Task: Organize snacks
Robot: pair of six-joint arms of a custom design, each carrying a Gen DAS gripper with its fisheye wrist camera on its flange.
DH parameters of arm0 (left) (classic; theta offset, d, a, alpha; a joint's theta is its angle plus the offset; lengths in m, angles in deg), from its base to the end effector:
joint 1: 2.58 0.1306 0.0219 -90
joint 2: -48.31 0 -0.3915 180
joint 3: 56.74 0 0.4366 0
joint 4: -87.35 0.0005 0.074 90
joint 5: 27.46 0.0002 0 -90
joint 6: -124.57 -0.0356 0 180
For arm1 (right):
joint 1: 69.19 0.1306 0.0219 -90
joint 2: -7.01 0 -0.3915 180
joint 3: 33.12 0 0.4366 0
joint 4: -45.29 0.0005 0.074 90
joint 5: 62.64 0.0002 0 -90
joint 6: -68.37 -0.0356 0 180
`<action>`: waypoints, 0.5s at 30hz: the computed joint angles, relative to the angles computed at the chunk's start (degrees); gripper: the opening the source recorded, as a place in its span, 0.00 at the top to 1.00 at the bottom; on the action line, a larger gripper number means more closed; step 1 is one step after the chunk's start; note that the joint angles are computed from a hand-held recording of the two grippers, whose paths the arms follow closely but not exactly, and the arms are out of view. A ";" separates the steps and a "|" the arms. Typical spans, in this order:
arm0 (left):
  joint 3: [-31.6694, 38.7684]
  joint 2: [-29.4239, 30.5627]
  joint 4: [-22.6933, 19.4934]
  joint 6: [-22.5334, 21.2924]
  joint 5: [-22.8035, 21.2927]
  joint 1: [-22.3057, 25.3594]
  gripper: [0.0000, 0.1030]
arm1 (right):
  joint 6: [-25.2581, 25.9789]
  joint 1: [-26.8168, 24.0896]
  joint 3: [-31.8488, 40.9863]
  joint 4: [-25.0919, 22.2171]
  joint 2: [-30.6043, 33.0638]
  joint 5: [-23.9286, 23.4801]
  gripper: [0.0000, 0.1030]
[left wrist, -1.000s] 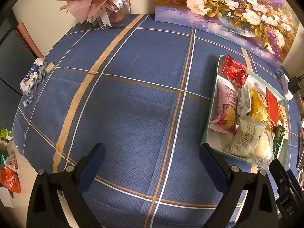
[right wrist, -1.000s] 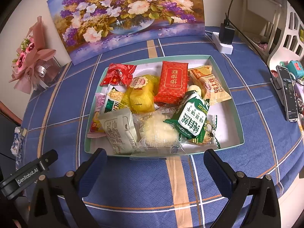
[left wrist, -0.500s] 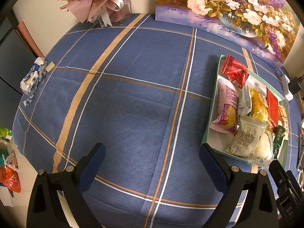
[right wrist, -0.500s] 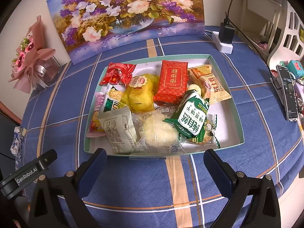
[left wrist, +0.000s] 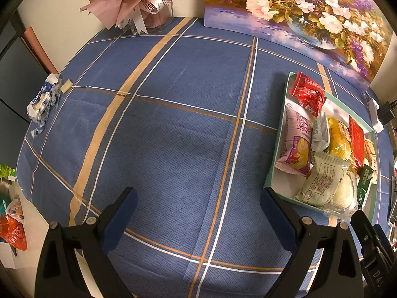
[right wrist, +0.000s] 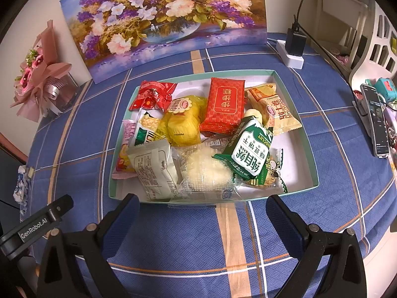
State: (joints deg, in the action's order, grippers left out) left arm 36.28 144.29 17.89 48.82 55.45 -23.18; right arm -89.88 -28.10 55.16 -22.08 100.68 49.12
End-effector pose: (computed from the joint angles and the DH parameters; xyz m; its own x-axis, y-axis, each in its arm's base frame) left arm 0.4989 -0.1834 0.3931 -0.9422 0.0932 -0.3217 0.0849 0.9956 0.0397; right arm 0.3958 0.3270 0.3780 -0.7568 0.4846 -0.4387 0.4731 0.8692 0.1441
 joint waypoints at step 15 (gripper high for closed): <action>0.08 0.18 -0.30 0.09 0.17 0.07 0.04 | -0.17 0.02 -0.22 -0.06 0.04 -0.23 0.00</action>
State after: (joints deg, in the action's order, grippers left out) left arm 36.36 144.47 17.59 48.92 55.61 -23.11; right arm -90.05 -28.07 54.95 -22.15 100.72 48.88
